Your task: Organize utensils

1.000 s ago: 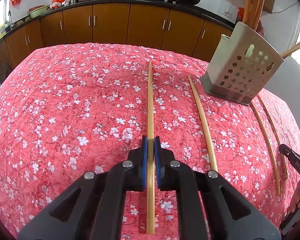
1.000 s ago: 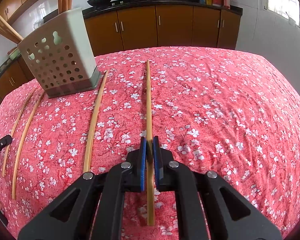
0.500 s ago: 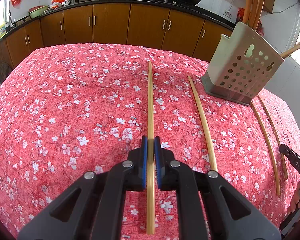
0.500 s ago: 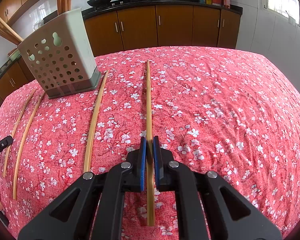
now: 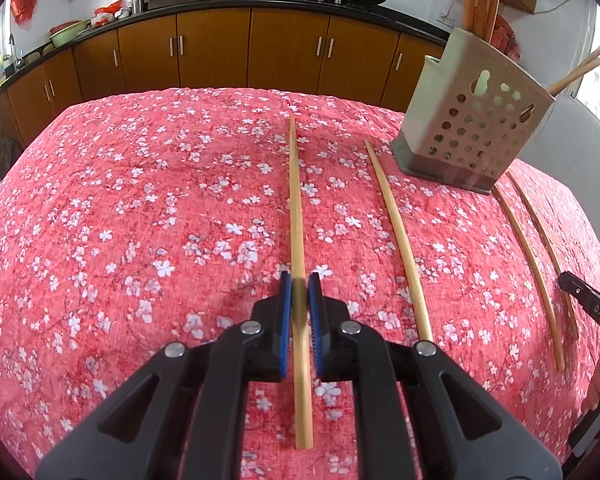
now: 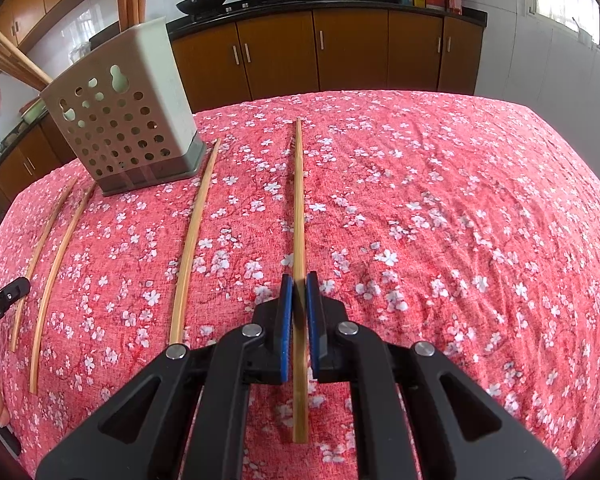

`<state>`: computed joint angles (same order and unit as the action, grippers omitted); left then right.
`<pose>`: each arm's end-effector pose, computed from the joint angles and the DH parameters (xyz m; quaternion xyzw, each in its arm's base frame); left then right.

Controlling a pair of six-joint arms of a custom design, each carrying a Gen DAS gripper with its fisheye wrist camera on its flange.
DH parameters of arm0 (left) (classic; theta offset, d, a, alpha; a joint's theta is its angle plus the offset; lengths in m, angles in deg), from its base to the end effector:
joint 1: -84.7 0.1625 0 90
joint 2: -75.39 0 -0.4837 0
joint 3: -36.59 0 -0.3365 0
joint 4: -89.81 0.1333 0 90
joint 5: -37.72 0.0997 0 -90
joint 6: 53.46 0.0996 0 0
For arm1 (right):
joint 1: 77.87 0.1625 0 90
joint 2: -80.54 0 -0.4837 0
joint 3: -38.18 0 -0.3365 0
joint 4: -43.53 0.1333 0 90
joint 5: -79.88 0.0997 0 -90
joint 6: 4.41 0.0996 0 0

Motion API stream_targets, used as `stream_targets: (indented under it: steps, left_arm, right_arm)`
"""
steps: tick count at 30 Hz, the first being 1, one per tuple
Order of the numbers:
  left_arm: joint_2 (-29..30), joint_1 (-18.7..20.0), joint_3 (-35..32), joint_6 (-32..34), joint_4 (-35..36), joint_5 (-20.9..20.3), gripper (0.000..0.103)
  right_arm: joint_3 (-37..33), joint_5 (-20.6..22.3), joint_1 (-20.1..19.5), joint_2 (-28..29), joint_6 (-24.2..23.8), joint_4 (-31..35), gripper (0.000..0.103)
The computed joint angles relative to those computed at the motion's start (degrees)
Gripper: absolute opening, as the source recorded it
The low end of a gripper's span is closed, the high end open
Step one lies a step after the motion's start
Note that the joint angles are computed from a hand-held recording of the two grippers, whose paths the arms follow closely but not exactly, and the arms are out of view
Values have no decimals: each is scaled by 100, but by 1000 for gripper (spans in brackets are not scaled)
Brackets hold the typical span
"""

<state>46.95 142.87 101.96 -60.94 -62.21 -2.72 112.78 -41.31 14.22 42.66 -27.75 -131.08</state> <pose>-0.2506 -0.8002 0.1744 0.0979 0.8855 -0.3233 0.3190 0.1102 -0.7781 0.2751 0.0873 -0.8827 0.3389 0.3136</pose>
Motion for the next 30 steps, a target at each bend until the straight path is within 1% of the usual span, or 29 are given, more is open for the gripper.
stream_targets:
  steps: [6,7,9,10,13,17,21,25,30]
  left_arm:
    - [47,-21,-60,37,73,109,9]
    - [64,-24,-104,59,136,136,9]
    - [54,-44,-186,-2,414,182,9]
    - [39,-59,-188,50,372,183,9]
    - [-26,-116,-162,239,122,176,9]
    - [-96,-236,-162,575,-342,147,8]
    - [-135,-344,-222,854,-756,114,8]
    - [-164,-433,-343,1063,-1208,-5,8]
    - [-123,-530,-510,1354,-1570,-10,8]
  right_arm:
    - [68,158,-43,-87,98,31,8]
    - [99,165,-39,-116,85,-63,8]
    - [203,327,-30,-218,30,-302,8]
    - [244,377,-13,-251,-12,-435,8]
    - [337,549,71,-369,-205,-917,7]
    - [345,739,162,-471,-343,-1255,7]
    - [314,919,228,-536,-405,-1499,8]
    - [352,1107,263,-613,-446,-1753,7]
    - [277,1189,293,-617,-501,-1851,7]
